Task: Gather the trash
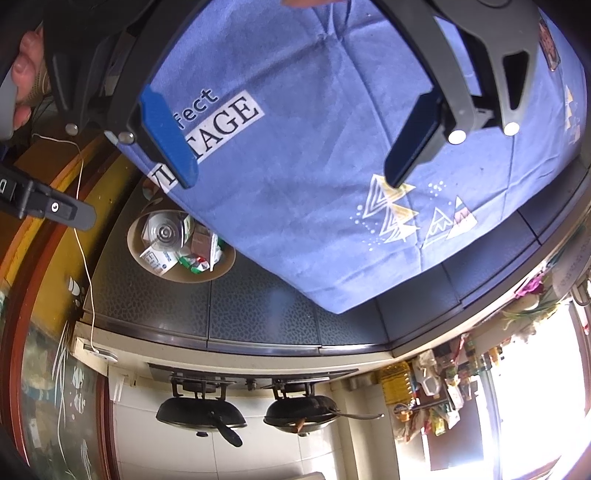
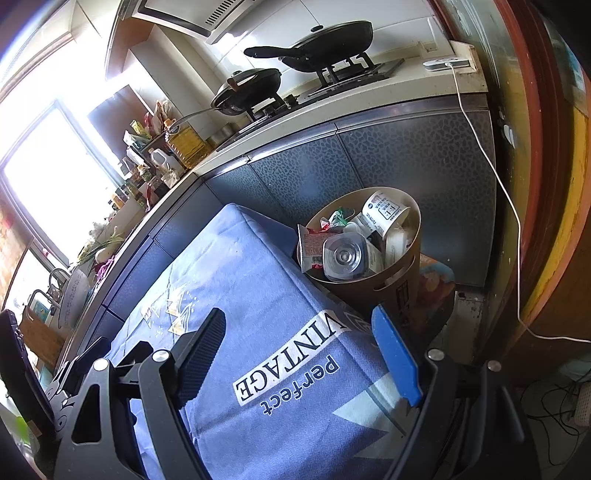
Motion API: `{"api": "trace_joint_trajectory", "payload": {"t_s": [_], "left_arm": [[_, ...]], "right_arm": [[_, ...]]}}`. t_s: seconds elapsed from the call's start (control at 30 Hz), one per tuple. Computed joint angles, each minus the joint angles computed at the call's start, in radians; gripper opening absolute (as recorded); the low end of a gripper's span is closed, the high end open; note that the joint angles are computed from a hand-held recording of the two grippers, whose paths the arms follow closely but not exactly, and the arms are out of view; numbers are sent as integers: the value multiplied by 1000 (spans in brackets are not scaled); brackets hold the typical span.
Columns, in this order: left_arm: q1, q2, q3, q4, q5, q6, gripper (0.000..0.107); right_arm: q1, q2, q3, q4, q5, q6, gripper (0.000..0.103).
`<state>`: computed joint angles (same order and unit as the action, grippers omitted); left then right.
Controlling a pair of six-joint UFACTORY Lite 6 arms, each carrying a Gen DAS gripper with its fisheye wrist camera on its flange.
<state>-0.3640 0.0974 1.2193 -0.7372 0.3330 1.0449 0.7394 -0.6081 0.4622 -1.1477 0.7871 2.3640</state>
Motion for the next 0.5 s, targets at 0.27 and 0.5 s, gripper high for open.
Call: {"api": "trace_joint_trajectory", "payload": {"t_s": [0.27, 0.5], "left_arm": [[-20, 17, 8, 51, -9, -42, 97], [-99, 76, 66, 215, -10, -189, 97]], "right_arm": [[-12, -5, -21, 4, -16, 7, 81], [-10, -101, -88, 44, 23, -11, 81]]}}
